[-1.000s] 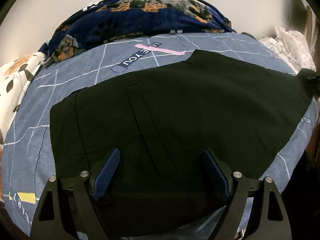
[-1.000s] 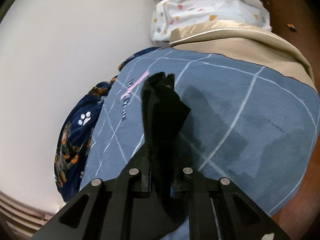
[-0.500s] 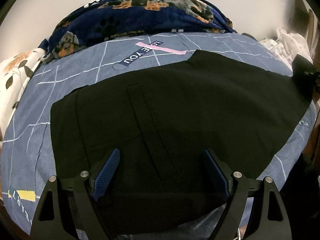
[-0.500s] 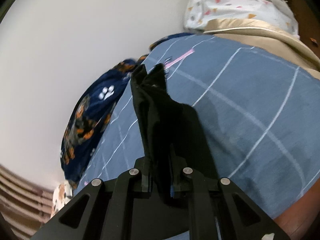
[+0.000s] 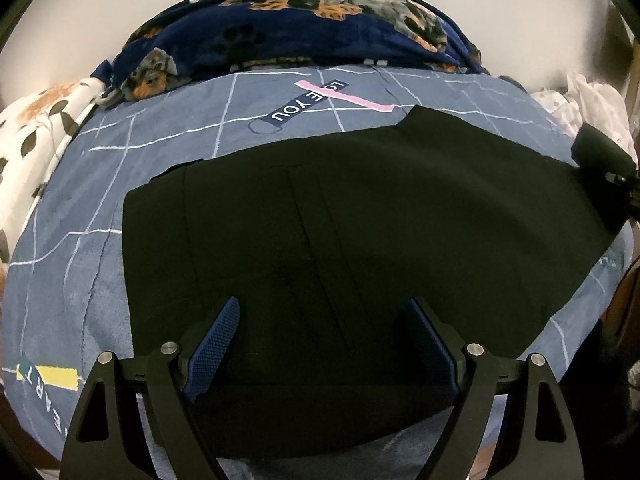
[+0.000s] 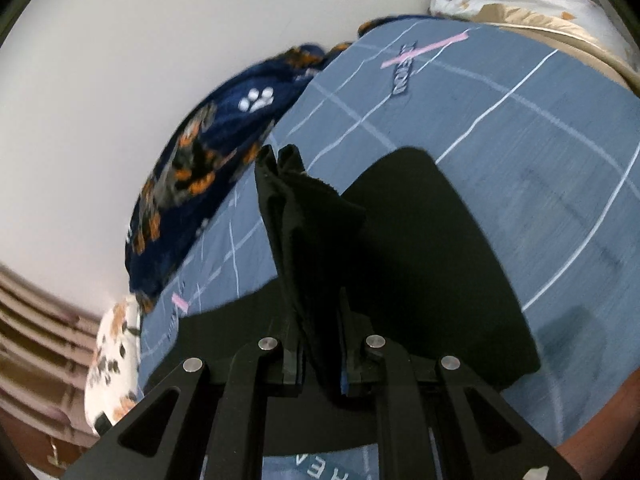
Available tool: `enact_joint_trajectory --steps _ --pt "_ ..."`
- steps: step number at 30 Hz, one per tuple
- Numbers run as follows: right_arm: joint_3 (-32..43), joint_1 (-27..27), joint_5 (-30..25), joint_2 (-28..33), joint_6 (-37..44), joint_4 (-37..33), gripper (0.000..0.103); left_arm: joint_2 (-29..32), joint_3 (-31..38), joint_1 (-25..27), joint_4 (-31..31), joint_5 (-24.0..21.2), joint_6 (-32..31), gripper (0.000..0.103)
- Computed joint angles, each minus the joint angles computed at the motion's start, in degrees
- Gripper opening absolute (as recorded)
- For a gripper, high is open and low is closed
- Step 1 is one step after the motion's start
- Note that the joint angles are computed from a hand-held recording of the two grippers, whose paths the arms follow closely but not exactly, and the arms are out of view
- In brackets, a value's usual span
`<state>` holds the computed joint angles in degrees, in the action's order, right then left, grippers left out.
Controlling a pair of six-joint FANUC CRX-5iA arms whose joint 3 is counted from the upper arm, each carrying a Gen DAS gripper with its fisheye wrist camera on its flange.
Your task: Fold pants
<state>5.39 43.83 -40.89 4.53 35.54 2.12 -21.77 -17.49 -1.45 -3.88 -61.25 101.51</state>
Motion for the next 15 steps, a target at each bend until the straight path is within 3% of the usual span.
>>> enact_joint_trajectory --steps 15 --pt "3.2 3.9 -4.9 4.0 3.5 0.0 0.012 0.0 0.2 -0.7 -1.0 -0.3 0.0 0.085"
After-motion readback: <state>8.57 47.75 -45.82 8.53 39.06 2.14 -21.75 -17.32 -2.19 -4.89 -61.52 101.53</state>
